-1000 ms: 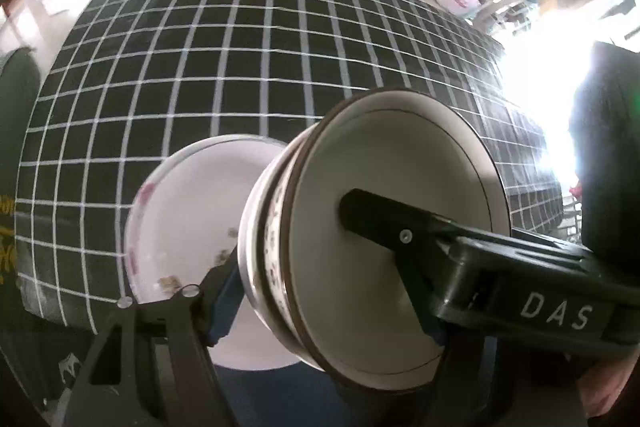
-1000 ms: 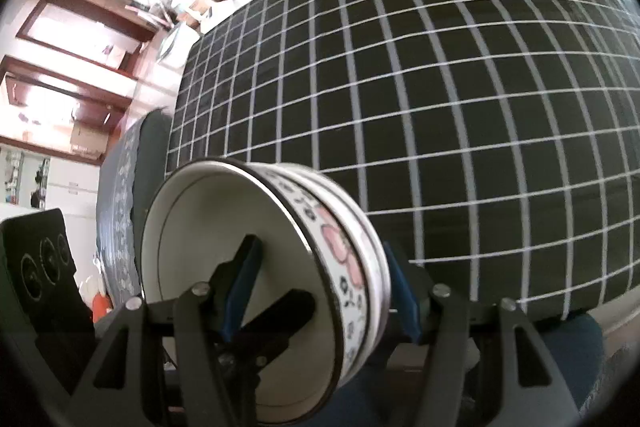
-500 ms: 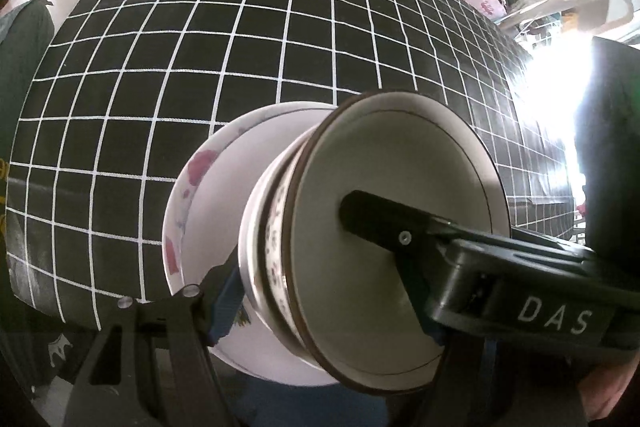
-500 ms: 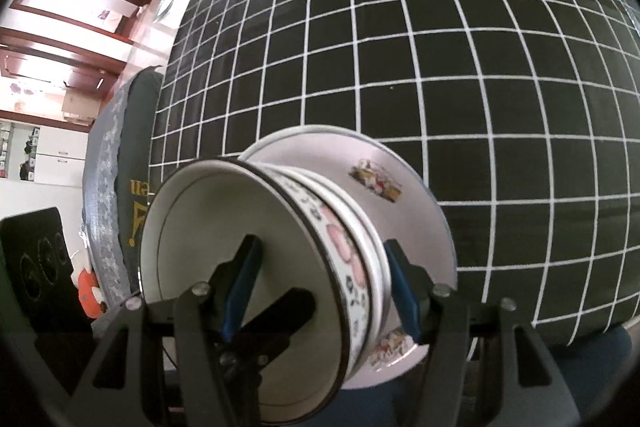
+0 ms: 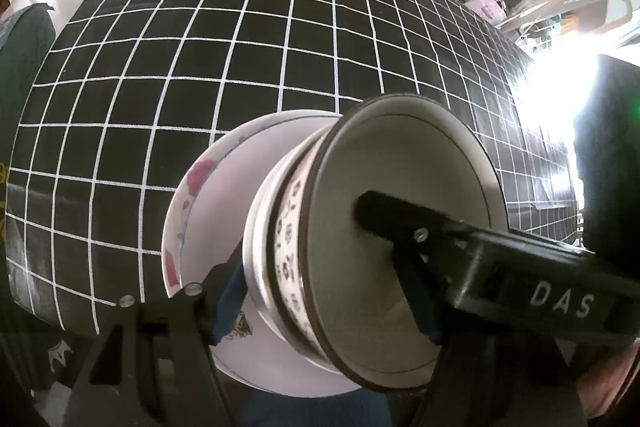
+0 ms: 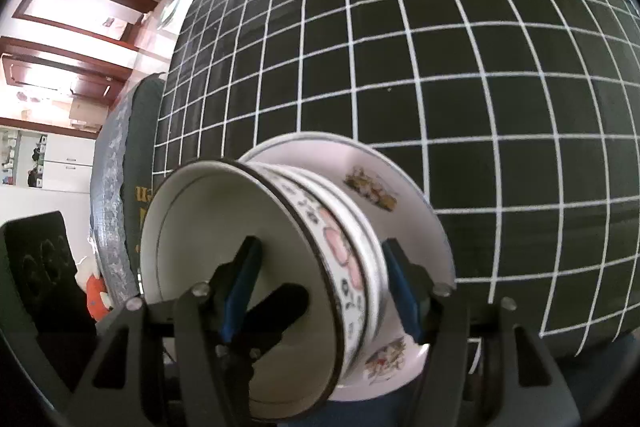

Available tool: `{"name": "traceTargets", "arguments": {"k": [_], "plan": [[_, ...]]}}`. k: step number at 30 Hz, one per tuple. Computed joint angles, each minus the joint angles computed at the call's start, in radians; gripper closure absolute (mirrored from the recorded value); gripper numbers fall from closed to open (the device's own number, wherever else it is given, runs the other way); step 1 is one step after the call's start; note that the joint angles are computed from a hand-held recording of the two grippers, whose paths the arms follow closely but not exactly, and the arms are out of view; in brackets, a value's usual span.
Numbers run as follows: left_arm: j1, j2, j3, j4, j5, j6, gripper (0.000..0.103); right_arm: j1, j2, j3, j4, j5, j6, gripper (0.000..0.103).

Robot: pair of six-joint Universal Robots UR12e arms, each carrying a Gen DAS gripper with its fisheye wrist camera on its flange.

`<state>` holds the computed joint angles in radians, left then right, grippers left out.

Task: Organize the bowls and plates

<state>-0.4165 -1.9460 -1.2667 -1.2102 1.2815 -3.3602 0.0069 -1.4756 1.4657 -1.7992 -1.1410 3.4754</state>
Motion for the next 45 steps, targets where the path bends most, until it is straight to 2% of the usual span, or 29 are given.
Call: {"name": "traceTargets", "arguments": {"k": [7,10,15,19,21,26,29,32,34,38,41,45], "plan": [[0.002,0.017,-0.019,0.036,0.035,0.018,0.035,-0.018,-0.031,0.048,-0.082,0.001,0.039,0.037],[-0.004,0.025,-0.020,0.052,0.079,0.036,0.035,-0.037,-0.057,0.079,-0.111,0.036,0.053,0.037],[-0.002,0.040,-0.033,0.098,0.101,0.014,0.035,-0.062,-0.094,0.107,-0.149,0.046,0.053,0.037],[-0.018,0.050,-0.036,0.153,0.171,-0.001,0.035,-0.066,-0.120,0.118,-0.201,0.012,0.051,0.037],[-0.025,0.053,-0.030,0.165,0.190,0.002,0.035,-0.061,-0.134,0.125,-0.232,-0.041,0.053,0.037],[-0.037,0.069,-0.032,0.194,0.215,-0.013,0.035,-0.071,-0.159,0.142,-0.278,-0.033,0.062,0.037],[-0.054,0.088,-0.051,0.234,0.243,-0.007,0.035,-0.072,-0.179,0.153,-0.307,-0.054,0.066,0.037],[-0.087,0.102,-0.072,0.294,0.338,0.015,0.035,-0.071,-0.195,0.160,-0.320,-0.074,0.057,0.037],[-0.109,0.111,-0.086,0.338,0.395,0.022,0.035,-0.066,-0.207,0.163,-0.322,-0.099,0.041,0.037],[-0.127,0.135,-0.119,0.410,0.400,0.040,0.035,-0.056,-0.240,0.182,-0.346,-0.165,0.028,0.037],[-0.155,0.149,-0.149,0.501,0.468,0.071,0.035,-0.039,-0.265,0.197,-0.373,-0.251,0.021,0.037],[-0.173,0.171,-0.189,0.584,0.480,0.114,0.035,0.001,-0.293,0.219,-0.407,-0.380,0.001,0.037]]}}
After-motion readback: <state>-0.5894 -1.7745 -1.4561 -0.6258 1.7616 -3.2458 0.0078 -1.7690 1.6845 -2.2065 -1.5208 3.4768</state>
